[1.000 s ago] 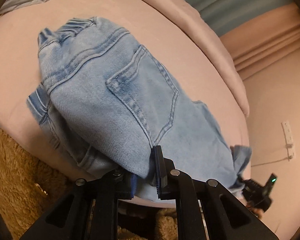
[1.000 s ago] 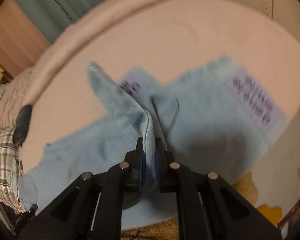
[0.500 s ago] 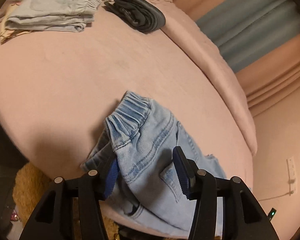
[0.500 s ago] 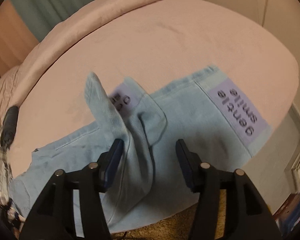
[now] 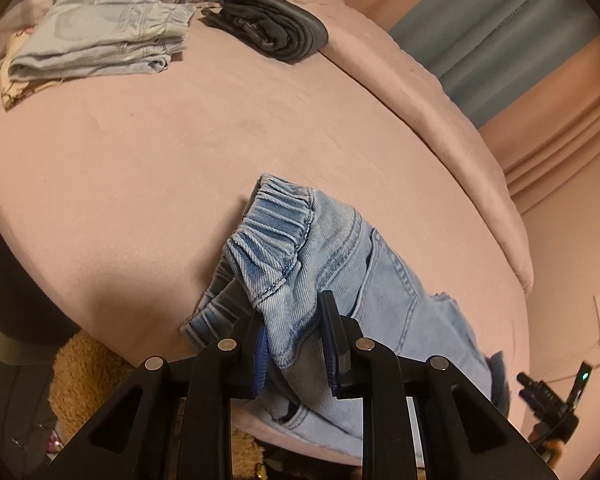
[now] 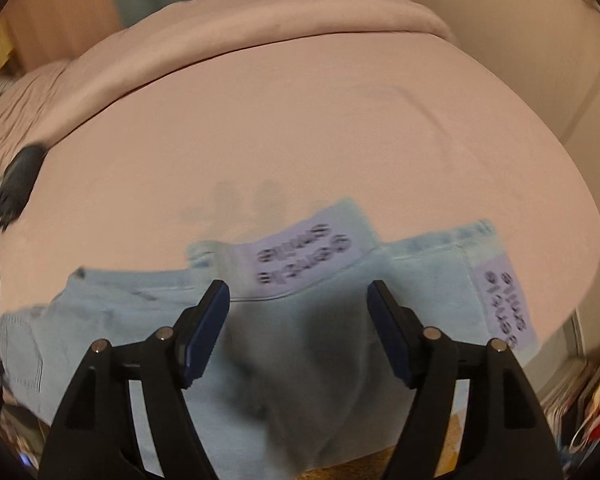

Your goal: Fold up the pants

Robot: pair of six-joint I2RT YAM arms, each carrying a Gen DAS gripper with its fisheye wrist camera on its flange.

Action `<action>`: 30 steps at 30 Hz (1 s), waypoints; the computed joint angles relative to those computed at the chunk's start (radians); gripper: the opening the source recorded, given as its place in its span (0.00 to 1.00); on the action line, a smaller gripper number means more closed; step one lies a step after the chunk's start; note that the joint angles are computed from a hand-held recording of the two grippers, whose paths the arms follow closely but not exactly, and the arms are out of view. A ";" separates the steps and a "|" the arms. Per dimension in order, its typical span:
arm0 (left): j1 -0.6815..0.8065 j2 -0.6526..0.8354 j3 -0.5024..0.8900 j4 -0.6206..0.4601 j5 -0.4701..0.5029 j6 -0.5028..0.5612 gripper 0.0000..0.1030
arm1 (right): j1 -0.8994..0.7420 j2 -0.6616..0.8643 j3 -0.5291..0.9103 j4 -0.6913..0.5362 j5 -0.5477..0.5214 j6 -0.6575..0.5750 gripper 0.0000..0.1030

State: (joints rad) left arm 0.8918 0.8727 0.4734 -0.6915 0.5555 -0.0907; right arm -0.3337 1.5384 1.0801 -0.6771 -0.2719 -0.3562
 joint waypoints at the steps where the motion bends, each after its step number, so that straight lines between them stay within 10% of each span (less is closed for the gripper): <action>1: -0.003 -0.001 0.001 0.001 -0.005 0.002 0.21 | 0.023 -0.018 -0.015 0.001 -0.003 -0.018 0.70; 7: 0.005 0.007 0.008 -0.006 0.003 0.022 0.21 | 0.170 0.012 -0.085 0.082 0.102 -0.052 0.72; 9: 0.010 0.008 0.007 -0.007 0.010 0.027 0.21 | 0.235 0.093 -0.069 0.147 0.224 0.007 0.31; 11: 0.020 0.032 0.014 -0.003 0.029 0.035 0.21 | 0.241 0.197 -0.023 0.180 0.275 0.024 0.11; 19: 0.034 0.094 0.197 -0.019 0.214 0.015 0.10 | 0.096 0.325 0.640 -0.236 -0.353 0.196 0.08; 24: 0.180 0.038 0.207 -0.186 0.286 0.193 0.10 | -0.192 0.166 0.610 -0.108 -0.644 0.308 0.08; 30: 0.140 0.104 0.039 -0.158 0.073 0.262 0.10 | -0.443 0.184 0.300 -0.005 -0.303 0.090 0.07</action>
State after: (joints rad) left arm 1.0313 0.9769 0.5128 -0.8491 0.6288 0.1714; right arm -0.7767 1.7221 1.3797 -0.6821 -0.5749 -0.2657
